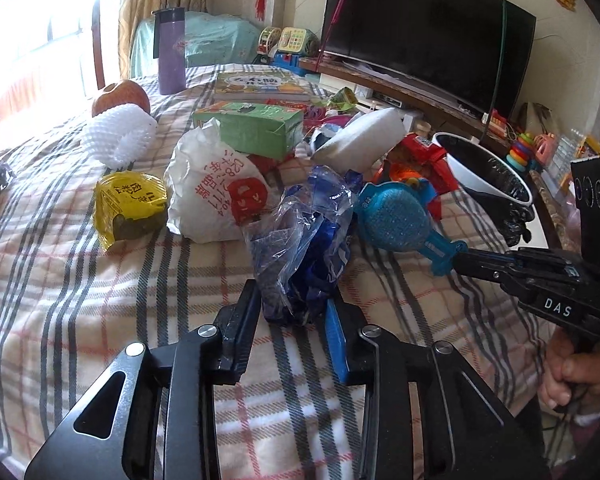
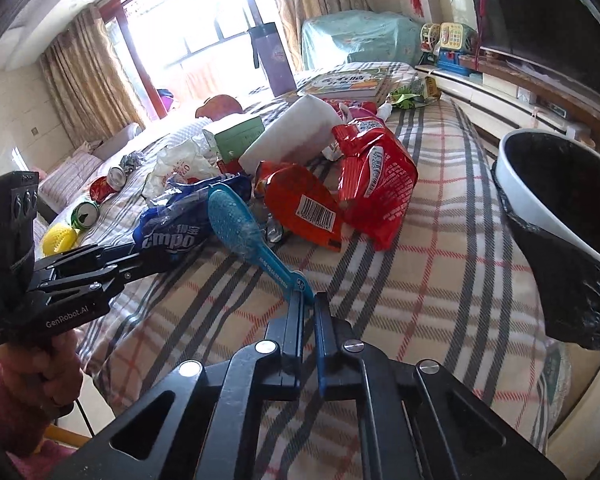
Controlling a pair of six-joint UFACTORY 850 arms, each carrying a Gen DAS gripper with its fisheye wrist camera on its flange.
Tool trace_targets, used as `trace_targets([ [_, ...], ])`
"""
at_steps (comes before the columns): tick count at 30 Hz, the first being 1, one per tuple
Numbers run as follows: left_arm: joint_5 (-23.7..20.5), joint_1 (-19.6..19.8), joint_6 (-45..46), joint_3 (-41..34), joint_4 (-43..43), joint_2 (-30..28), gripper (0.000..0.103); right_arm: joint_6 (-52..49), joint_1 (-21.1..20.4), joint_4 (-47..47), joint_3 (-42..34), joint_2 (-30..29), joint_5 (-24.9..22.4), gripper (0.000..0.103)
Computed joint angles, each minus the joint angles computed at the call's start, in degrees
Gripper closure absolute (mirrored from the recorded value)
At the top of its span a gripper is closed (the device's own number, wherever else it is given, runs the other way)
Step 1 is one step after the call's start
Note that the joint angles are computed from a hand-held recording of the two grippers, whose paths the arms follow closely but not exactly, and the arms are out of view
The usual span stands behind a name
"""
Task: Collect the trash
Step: 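Grasp the blue plastic bag with the left tool while the right tool grasps the blue toy bone, then carry the blue bag and blue bone over the trash bin with both tools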
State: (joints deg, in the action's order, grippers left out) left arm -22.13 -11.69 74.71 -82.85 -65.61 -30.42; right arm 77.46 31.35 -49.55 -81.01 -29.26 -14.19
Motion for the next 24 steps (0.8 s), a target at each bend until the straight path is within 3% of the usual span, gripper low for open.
trace_targets([
  [5, -0.6, -0.4, 4.4, 1.9, -4.0, 1.8, 0.074, 16.0, 1.2, -14.3, 3.8, 3.0, -1.4, 0.099],
  [11, -1.1, -1.4, 9.4, 3.7, -8.0, 3.5, 0.074, 28.2, 2.0, -23.8, 8.3, 6.8, -4.4, 0.1],
  [24, -4.5, -5.1, 12.1, 3.8, -8.4, 4.1, 0.075, 38.8, 3.1, -30.8, 15.0, 13.2, -11.3, 0.102],
])
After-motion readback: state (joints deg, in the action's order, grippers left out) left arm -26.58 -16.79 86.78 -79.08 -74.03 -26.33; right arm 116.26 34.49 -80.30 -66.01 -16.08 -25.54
